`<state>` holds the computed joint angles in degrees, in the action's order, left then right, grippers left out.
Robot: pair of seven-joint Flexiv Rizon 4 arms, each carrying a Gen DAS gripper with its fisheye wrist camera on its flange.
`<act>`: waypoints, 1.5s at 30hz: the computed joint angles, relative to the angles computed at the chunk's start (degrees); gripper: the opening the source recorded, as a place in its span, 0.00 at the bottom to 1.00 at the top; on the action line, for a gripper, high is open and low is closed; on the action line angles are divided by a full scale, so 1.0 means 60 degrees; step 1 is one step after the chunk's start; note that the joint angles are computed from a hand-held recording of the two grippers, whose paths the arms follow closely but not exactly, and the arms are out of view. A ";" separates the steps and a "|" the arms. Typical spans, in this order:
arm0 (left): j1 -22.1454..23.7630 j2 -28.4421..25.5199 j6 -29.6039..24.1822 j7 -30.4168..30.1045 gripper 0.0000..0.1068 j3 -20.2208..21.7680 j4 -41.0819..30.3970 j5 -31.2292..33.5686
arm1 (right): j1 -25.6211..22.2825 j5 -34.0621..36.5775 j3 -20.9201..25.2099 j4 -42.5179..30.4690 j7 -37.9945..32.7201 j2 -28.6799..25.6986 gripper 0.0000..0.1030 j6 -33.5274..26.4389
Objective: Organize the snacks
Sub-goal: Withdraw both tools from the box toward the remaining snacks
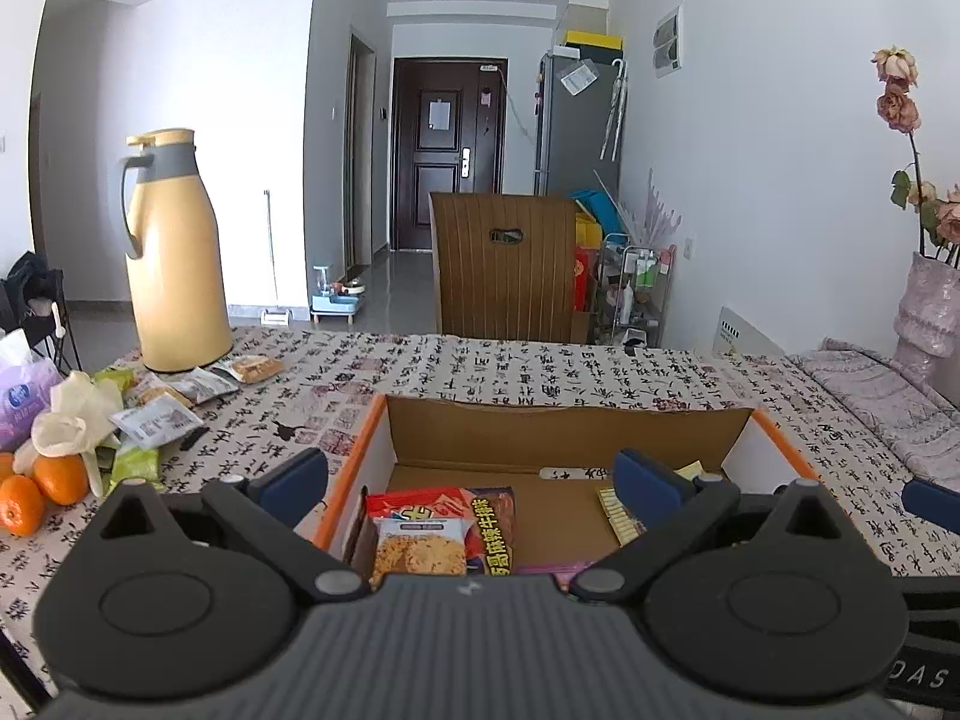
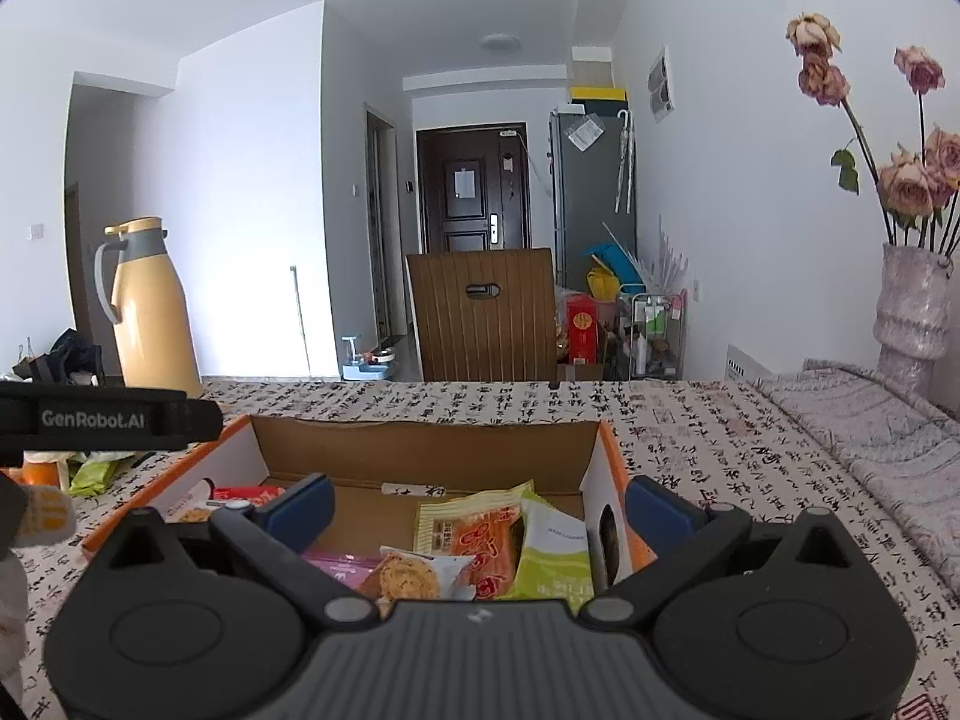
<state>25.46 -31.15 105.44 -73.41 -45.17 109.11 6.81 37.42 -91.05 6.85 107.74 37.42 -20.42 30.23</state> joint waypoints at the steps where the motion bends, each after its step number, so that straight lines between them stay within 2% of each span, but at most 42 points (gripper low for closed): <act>1: 0.0080 0.0061 0.0023 -0.0007 0.96 -0.0055 0.0081 0.0033 | 0.0032 0.0018 0.0026 0.0022 -0.0019 0.0034 1.00 -0.0050; 20: 0.2464 0.0996 0.0228 -0.0516 0.96 -0.1650 0.1902 0.0848 | 0.0695 0.0741 0.0675 0.0719 0.0124 0.0574 1.00 -0.0970; 34: 0.4498 0.1169 0.0341 -0.0455 0.96 -0.3274 0.3193 0.1368 | 0.1145 0.1411 0.1028 0.1087 0.0348 0.0717 1.00 -0.1352; 45: 0.5330 0.1148 0.0295 -0.0269 0.96 -0.3805 0.3811 0.1468 | 0.1383 0.1959 0.1185 0.1335 0.0603 0.0730 1.00 -0.1336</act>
